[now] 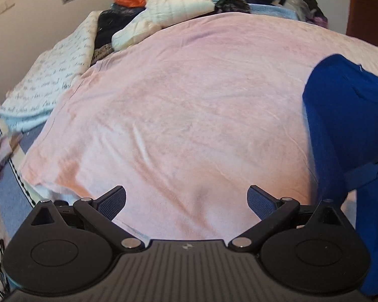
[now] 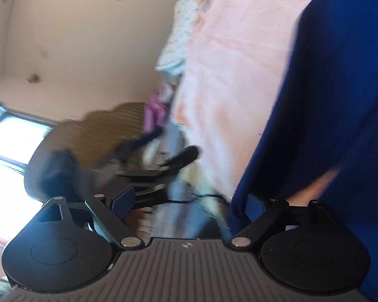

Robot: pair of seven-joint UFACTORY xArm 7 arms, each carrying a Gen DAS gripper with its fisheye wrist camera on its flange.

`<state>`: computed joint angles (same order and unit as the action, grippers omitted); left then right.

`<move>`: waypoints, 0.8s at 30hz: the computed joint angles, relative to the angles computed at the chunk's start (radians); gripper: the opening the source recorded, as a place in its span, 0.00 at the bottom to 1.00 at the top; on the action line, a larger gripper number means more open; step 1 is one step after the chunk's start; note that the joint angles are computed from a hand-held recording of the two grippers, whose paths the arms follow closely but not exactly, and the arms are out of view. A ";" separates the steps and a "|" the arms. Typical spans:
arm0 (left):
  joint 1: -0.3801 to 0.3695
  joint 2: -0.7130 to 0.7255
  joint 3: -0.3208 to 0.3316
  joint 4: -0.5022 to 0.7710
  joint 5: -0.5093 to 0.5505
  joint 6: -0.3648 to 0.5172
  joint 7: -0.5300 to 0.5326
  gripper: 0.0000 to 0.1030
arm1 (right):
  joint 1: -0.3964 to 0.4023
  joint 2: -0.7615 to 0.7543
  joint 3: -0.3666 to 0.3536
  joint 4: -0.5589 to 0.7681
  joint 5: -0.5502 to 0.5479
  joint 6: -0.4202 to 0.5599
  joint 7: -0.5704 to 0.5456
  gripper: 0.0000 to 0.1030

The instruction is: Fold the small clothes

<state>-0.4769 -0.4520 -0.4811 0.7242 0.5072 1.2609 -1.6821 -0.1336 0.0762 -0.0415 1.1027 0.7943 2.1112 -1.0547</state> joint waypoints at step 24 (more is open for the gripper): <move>-0.005 0.146 0.053 -0.021 0.113 -0.431 0.160 0.94 | -0.068 -0.043 -0.066 -0.073 0.096 -0.172 0.038 0.99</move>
